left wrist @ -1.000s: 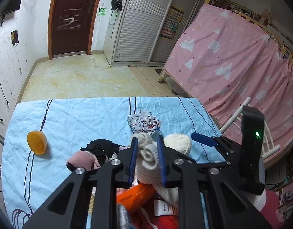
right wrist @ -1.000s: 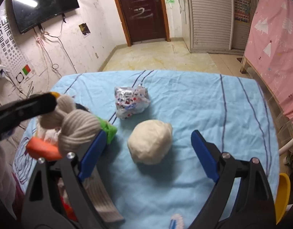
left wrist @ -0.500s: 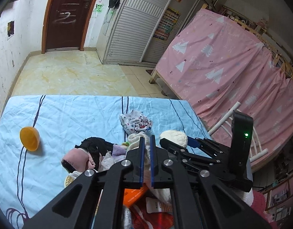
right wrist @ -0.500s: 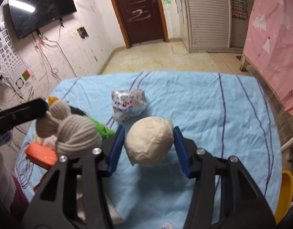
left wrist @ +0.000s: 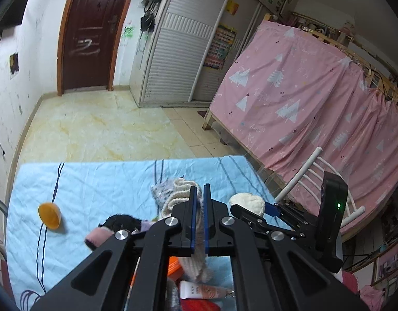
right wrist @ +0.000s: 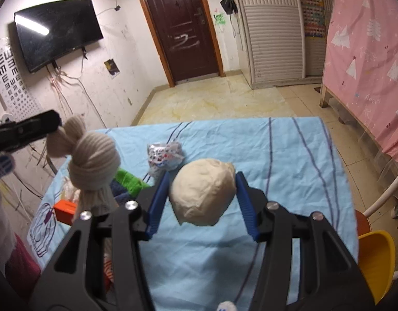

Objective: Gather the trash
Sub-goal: 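Carry both items to the yellow bin and open both tools over it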

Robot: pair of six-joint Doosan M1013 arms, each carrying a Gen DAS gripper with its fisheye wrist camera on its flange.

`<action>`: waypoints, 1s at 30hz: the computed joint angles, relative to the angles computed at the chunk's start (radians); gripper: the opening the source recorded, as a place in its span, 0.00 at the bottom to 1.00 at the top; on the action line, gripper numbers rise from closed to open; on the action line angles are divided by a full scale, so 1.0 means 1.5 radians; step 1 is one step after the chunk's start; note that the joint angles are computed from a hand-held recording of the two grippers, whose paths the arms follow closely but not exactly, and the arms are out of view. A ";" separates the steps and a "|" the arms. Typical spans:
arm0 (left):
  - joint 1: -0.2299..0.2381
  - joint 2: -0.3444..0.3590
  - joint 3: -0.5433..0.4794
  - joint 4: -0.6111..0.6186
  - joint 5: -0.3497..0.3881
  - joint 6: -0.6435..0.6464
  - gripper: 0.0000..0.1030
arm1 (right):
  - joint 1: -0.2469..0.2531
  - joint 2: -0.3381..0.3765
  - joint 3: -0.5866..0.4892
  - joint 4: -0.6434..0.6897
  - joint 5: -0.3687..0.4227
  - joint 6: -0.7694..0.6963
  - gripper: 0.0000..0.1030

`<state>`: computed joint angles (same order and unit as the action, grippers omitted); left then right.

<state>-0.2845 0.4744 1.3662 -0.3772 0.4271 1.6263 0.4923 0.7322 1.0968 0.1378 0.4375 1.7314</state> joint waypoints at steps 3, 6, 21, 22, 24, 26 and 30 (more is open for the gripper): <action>-0.009 0.002 -0.013 0.020 0.002 -0.011 0.00 | -0.007 -0.014 0.025 0.010 -0.025 0.000 0.48; -0.021 0.007 -0.026 0.058 0.004 -0.039 0.00 | -0.016 -0.031 0.054 0.011 -0.050 0.008 0.48; -0.102 0.045 -0.112 0.097 0.039 -0.008 0.00 | -0.071 -0.127 0.224 -0.141 -0.176 0.219 0.48; -0.108 0.049 -0.120 0.099 0.043 -0.005 0.00 | -0.074 -0.132 0.233 -0.160 -0.179 0.241 0.48; -0.120 0.056 -0.131 0.097 0.050 0.006 0.00 | -0.082 -0.144 0.254 -0.218 -0.188 0.306 0.48; -0.131 0.068 -0.150 0.091 0.062 0.018 0.00 | -0.090 -0.154 0.273 -0.272 -0.198 0.371 0.48; -0.151 0.091 -0.185 0.090 0.088 0.033 0.00 | -0.103 -0.167 0.300 -0.353 -0.207 0.465 0.49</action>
